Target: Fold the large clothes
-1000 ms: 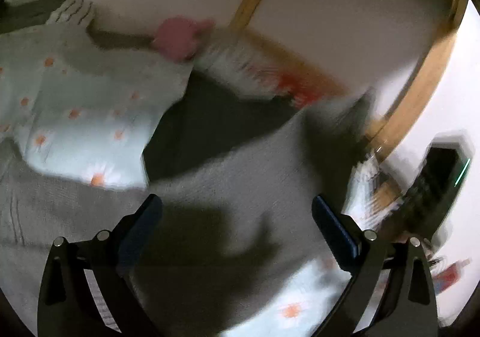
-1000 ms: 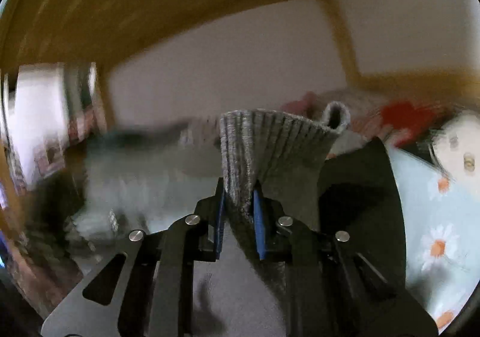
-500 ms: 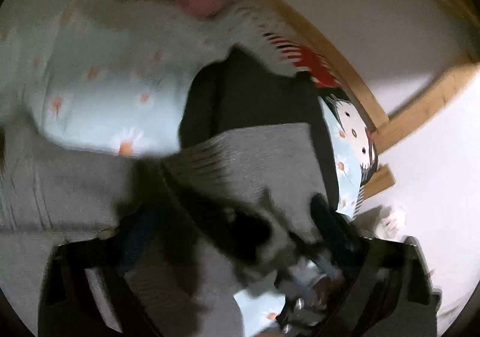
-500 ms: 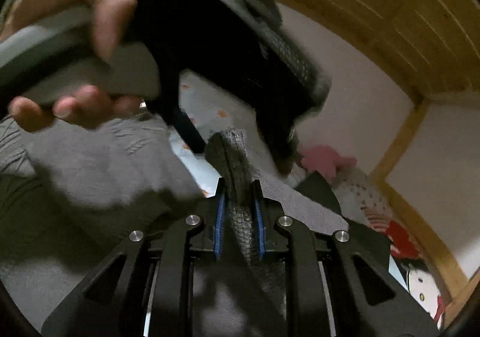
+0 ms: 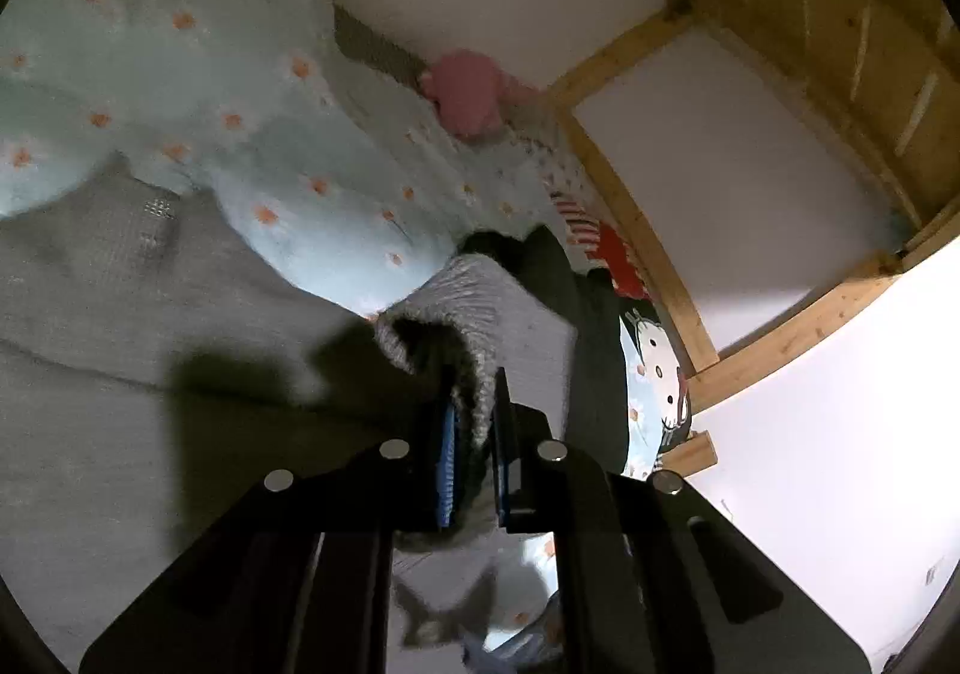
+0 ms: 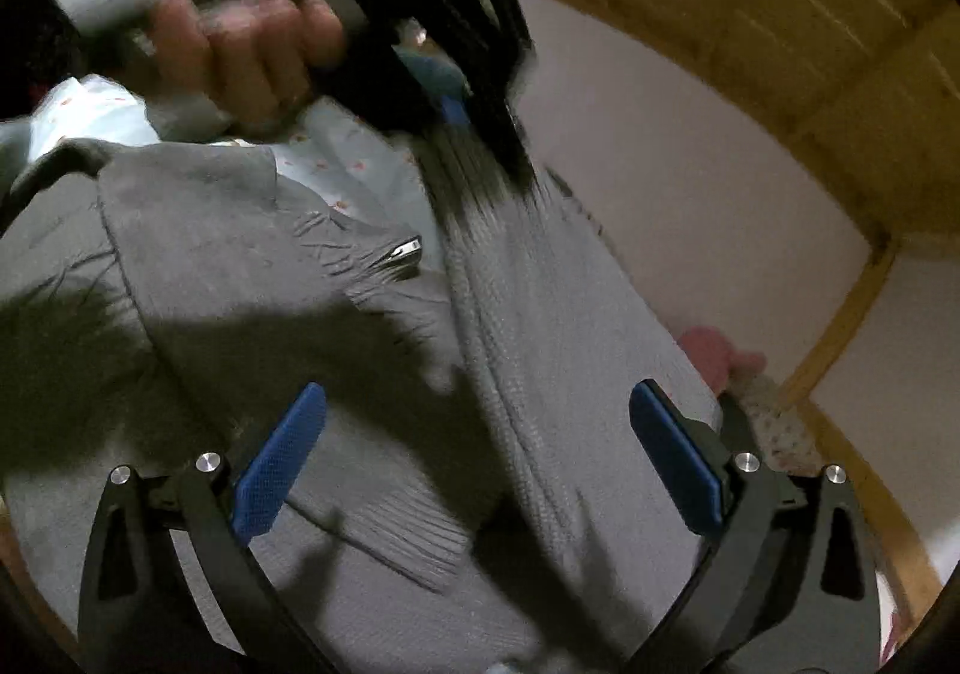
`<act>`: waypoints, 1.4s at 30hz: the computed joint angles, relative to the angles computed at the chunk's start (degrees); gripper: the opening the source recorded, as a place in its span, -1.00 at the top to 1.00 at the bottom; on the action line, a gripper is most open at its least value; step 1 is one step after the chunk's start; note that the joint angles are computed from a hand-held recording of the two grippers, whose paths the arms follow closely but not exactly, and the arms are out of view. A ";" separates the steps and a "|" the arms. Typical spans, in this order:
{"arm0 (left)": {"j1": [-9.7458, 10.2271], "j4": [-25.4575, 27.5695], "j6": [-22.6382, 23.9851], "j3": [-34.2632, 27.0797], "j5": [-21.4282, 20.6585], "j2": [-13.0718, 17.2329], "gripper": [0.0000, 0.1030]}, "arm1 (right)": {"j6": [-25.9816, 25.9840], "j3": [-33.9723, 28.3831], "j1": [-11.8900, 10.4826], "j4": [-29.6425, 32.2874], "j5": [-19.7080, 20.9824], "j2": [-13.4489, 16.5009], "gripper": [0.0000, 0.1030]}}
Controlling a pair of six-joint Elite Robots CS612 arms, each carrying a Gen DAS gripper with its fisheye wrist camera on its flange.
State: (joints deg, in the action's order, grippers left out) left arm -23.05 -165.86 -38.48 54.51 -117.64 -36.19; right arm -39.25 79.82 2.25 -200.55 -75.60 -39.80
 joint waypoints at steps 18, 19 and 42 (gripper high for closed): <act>4.33 1.77 4.84 22.14 19.30 -8.73 0.77 | 1.65 -4.30 6.61 27.03 2.22 0.73 0.25; 4.33 1.14 4.43 22.62 20.22 -8.57 0.70 | 2.45 -4.01 6.54 26.57 2.30 0.74 0.24; -3.02 10.90 15.13 15.85 51.54 -5.27 -0.89 | 30.29 -6.39 2.90 30.93 -2.39 0.72 -0.94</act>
